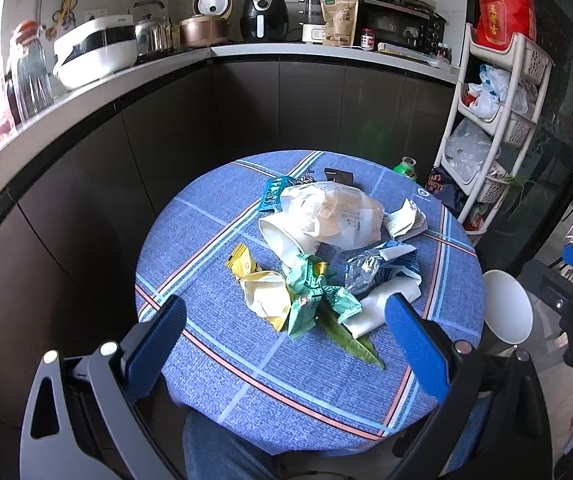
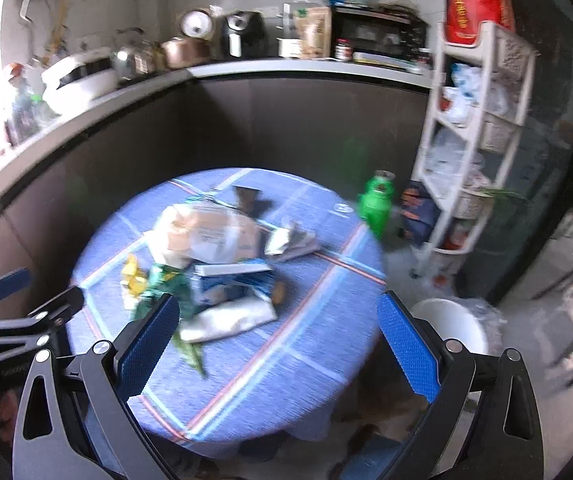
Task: Collect trash
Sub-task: 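Grasp the green snack bag with the right gripper while the left gripper grasps the yellow wrapper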
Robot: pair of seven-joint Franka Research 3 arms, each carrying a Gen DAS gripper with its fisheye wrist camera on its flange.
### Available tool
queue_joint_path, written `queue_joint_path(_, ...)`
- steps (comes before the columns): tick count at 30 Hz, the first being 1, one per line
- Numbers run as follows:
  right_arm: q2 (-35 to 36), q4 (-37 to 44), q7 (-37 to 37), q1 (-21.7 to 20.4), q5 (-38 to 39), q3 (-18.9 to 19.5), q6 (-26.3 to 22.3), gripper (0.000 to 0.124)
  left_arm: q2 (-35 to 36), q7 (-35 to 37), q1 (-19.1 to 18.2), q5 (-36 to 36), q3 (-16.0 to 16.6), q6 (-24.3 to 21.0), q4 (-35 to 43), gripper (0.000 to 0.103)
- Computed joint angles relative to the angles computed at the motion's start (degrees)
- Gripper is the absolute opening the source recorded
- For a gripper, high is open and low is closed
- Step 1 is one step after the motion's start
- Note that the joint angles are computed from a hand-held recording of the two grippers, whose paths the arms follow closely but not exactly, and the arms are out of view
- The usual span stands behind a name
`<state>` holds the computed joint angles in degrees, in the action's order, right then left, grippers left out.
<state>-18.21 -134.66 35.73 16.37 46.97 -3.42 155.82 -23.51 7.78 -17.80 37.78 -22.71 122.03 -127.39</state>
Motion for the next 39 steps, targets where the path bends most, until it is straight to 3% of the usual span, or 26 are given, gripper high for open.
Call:
queue_joint_path(2, 1.75, 1.11, 1.46, -0.59, -1.03, -0.06, -2.82, 0.095, -1.84, 0.45, -0.18, -0.27, 1.24, 2.99, -2.75, 0.099)
queue_joint_path(5, 5.62, 3.18, -2.75, -0.01, 2.66, -1.05, -8.79, 0.095, -3.42, 1.93, 0.12, -0.6, 2.12, 5.8, -5.77, 0.099)
queue_joint_path(9, 8.99, 3.43, 0.37, -1.24, -0.73, 2.41, -8.61, 0.095, -4.82, 4.52, 0.54, -2.55, 4.04, 12.22, -9.98, 0.099)
queue_joint_path(12, 11.22, 4.61, -1.99, -0.61, 2.28, 3.31, -10.48, 0.093, -5.29, 5.63, 1.61, -4.93, 5.76, 17.38, -13.15, 0.098)
queue_joint_path(14, 11.64, 4.78, -5.4, -0.37, 4.57, 3.69, -11.43, 0.082, -5.27, 6.54, 2.26, -7.32, 7.09, 20.66, -14.73, 0.088)
queue_joint_path(17, 12.9, 5.6, -10.41, 0.2, 6.65, 4.62, -12.5, 0.067, -5.6, 8.27, 3.42, -11.18, 8.86, 24.7, -16.84, 0.083)
queue_joint_path(21, 15.74, 8.12, -11.12, 0.9, 5.47, 6.49, -11.77, 0.054, -6.69, 10.28, 5.73, -12.9, 8.8, 26.6, -18.34, 0.082)
queue_joint_path(25, 18.79, 10.07, -11.95, 1.93, 4.87, 8.3, -9.15, 0.049, -6.86, 13.38, 5.31, -16.24, 10.03, 29.78, -19.51, 0.081)
queue_joint_path(28, 19.61, 10.64, -11.11, 1.7, 3.35, 8.58, -10.81, 0.007, -4.91, 16.69, 4.29, -19.7, 11.54, 33.72, -19.65, 0.075)
queue_joint_path(31, 18.27, 9.59, -13.1, 1.1, 4.98, 8.37, -11.56, 0.007, -2.07, 19.73, 3.72, -22.87, 12.49, 36.72, -18.69, 0.065)
queue_joint_path(35, 15.65, 7.1, -15.0, 0.77, 7.89, 7.6, -11.43, 0.007, 2.26, 20.57, 5.4, -24.04, 11.38, 37.92, -16.24, 0.06)
queue_joint_path(39, 12.99, 4.79, -15.9, 0.9, 8.67, 6.81, -10.14, 0.007, 5.84, 22.17, 5.01, -27.73, 12.47, 40.72, -14.86, 0.052)
